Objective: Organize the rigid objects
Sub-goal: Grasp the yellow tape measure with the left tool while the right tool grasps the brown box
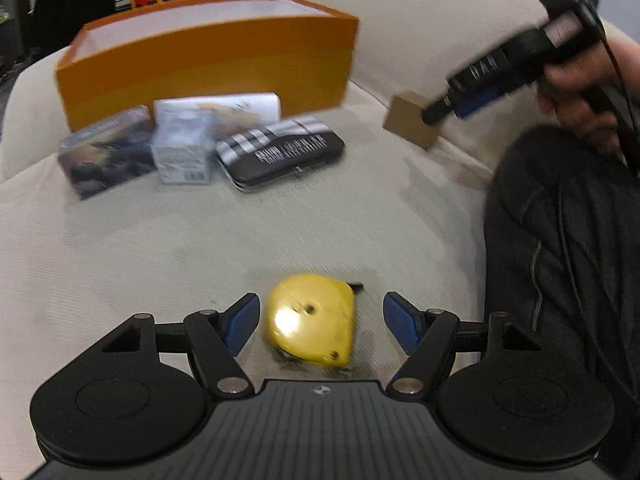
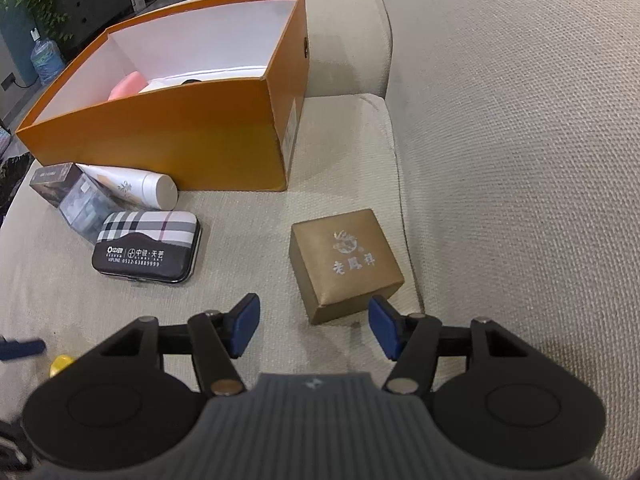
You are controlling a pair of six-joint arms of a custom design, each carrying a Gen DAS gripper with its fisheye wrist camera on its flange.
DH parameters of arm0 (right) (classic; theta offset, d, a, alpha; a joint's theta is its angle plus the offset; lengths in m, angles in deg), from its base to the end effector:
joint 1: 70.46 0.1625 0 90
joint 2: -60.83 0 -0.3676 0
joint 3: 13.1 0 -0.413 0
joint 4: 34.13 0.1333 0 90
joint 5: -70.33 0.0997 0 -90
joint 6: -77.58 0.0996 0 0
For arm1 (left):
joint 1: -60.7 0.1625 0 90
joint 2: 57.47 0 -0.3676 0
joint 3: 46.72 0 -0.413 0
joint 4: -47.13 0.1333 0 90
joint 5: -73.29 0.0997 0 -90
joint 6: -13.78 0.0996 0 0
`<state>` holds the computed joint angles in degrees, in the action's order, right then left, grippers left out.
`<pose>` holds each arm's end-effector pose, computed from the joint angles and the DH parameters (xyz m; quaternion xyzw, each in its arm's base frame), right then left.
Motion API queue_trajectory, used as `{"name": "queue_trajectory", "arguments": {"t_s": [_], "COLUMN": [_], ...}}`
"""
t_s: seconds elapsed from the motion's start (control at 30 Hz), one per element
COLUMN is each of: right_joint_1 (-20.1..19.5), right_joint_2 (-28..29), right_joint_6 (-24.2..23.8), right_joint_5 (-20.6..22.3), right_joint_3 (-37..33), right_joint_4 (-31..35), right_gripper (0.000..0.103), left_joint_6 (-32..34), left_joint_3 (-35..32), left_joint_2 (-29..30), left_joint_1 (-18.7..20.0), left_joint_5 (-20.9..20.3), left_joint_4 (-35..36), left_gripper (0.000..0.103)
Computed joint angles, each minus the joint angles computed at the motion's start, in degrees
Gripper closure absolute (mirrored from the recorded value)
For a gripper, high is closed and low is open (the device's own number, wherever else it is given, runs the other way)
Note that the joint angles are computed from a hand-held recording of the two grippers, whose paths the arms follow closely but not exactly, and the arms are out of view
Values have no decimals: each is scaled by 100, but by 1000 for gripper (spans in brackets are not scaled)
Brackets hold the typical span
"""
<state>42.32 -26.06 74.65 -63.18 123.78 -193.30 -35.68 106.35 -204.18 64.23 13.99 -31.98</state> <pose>0.2159 -0.3468 0.1778 0.1436 -0.9066 0.2154 0.3333 -0.1613 -0.1945 0.2072 0.3402 0.8915 -0.1883 0.2322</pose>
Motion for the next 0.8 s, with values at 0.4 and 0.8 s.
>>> {"name": "queue_trajectory", "arguments": {"t_s": [0.4, 0.8], "right_joint_1": [-46, -129], "right_joint_2": [88, 867], "right_joint_6": [10, -766], "right_joint_5": [24, -420], "right_joint_3": [-144, -668], "right_joint_4": [215, 143], "right_gripper": [36, 24], "left_joint_6": [-307, -633], "left_joint_3": [51, -279], "left_joint_2": [-149, -327], "left_joint_1": [-19, 352], "left_joint_5": [143, 619], "left_joint_4": [354, 1194], "left_gripper": [44, 44]}}
